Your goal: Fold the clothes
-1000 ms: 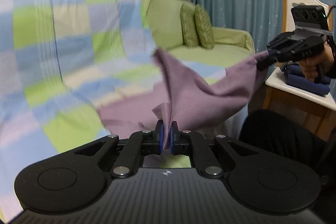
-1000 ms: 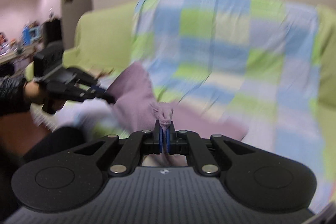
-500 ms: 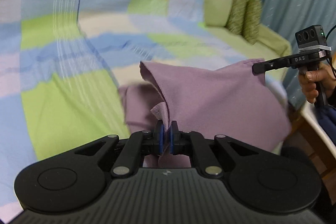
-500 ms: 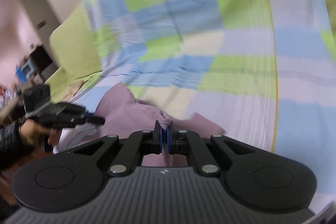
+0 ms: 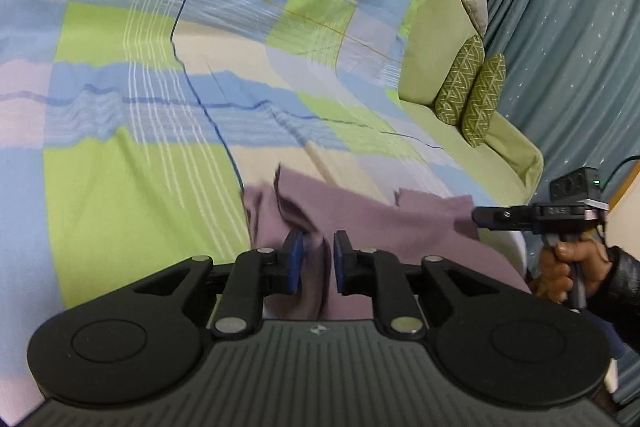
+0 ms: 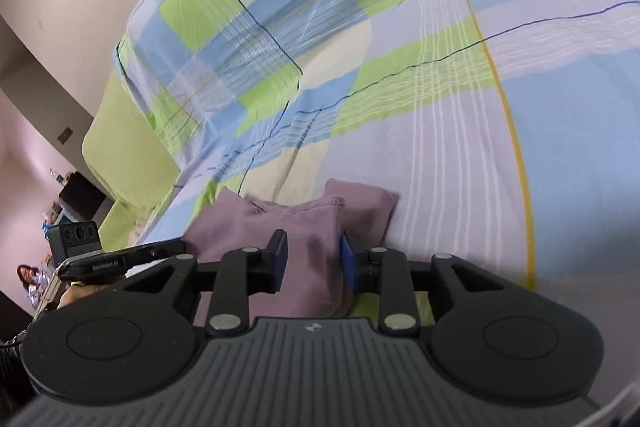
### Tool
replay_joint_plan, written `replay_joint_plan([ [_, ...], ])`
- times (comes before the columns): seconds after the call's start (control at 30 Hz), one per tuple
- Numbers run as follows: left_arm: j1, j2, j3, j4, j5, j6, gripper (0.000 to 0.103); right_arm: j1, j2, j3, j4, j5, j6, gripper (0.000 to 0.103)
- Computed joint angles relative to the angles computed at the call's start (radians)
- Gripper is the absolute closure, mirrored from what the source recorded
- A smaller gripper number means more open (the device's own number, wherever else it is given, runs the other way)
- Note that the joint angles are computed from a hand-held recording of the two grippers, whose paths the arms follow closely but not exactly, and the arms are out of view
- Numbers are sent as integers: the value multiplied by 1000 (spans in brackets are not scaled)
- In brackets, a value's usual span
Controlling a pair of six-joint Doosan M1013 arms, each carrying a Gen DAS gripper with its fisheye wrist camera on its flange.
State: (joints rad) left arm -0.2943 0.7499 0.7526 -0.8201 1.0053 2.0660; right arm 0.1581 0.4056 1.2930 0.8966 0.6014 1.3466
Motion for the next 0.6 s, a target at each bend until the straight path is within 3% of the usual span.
replay_joint_plan([
  [0.1, -14, 38, -66, 106, 48, -55, 86, 8, 1, -12, -73, -7, 71, 78],
  [0.13, -14, 28, -50, 105, 33, -49, 97, 13, 2, -20, -134, -4, 123, 88],
  [0.17, -14, 18, -33, 103, 17, -43, 100, 16, 4, -26, -175, 2, 156, 99],
  [0.2, -14, 8, -16, 100, 1, -38, 101, 24, 7, -43, -258, 26, 213, 99],
  [0.27, -13, -25, 36, 78, -59, -6, 101, 32, 6, -55, -296, 35, 208, 99],
  [0.37, -14, -50, 72, 63, -131, 1, 101, 29, -9, -48, -144, -4, 23, 99],
  [0.47, -24, -16, 16, 137, -111, -76, 101, 24, 2, -64, -134, -16, 24, 100],
  [0.6, -38, 10, -31, 242, -77, -144, 92, 12, 51, -99, -258, 36, 232, 99],
])
